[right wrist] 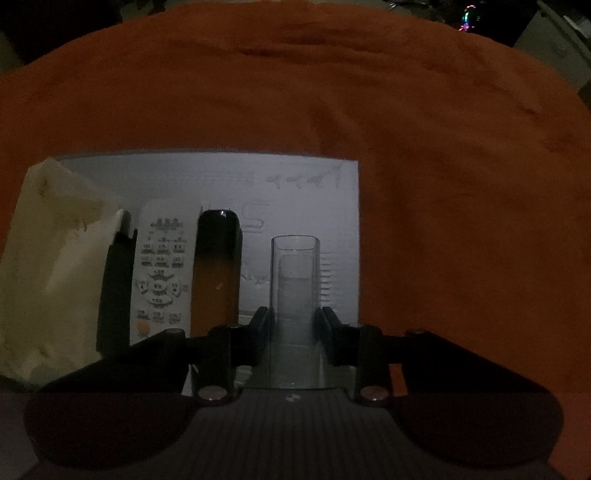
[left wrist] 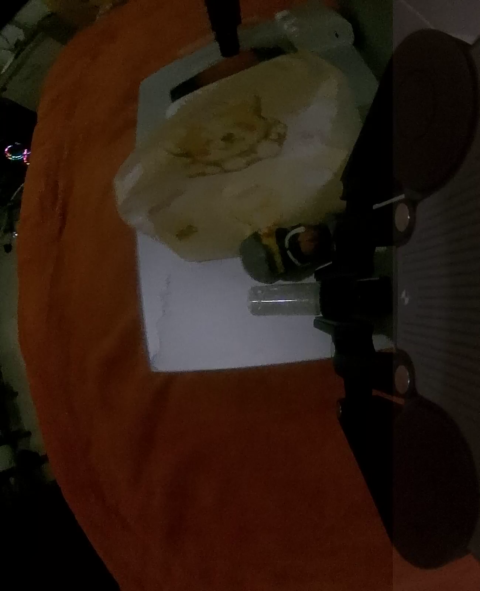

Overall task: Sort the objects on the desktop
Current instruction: 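Carry the glass tube and vial back and lower both into the white box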

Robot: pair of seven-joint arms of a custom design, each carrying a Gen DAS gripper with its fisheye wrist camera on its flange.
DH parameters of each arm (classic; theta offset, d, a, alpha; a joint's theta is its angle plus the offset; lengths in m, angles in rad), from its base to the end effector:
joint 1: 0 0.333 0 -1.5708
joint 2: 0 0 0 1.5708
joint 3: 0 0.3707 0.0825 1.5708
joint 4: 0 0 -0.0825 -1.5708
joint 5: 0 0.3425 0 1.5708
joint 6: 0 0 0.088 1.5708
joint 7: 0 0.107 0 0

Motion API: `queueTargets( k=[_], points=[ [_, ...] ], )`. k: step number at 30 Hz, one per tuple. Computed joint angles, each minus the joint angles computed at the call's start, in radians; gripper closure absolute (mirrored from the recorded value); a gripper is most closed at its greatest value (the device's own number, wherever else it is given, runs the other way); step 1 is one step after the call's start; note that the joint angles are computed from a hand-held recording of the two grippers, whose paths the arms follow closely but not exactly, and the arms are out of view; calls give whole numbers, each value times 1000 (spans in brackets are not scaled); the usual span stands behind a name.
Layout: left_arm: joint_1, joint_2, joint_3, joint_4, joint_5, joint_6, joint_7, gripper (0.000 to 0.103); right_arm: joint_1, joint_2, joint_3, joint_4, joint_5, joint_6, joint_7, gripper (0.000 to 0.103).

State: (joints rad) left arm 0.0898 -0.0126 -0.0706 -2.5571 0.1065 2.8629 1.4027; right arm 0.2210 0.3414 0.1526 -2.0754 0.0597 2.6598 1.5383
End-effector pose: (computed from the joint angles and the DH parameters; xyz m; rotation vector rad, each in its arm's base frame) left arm 0.4555 0.0028 0.3936 -2.1280 1.9456 -0.3064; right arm 0.5634 0.2113 0.3723 -2.3618 1.6669 -0.1067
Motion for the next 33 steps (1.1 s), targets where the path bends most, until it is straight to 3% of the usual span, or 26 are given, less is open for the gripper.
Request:
queueTargets(
  k=[10,20,28,33],
  points=[
    [13,-81,4,1,-181,-19,97,87,-23,-85,20,0,125,-41,-65,71],
    [-15,-239,43,-24,-442,-117,251,87,-34,-185,12,-53,324,-80,-225,71],
    [-64,-457,50,-99,-578,-161,319,87,1,-372,-63,-137,557,-192,-367,71],
    [-79,-570,3,-181,-590,-148,286,87,48,-478,-118,-224,646,-266,-427,71]
  ],
)
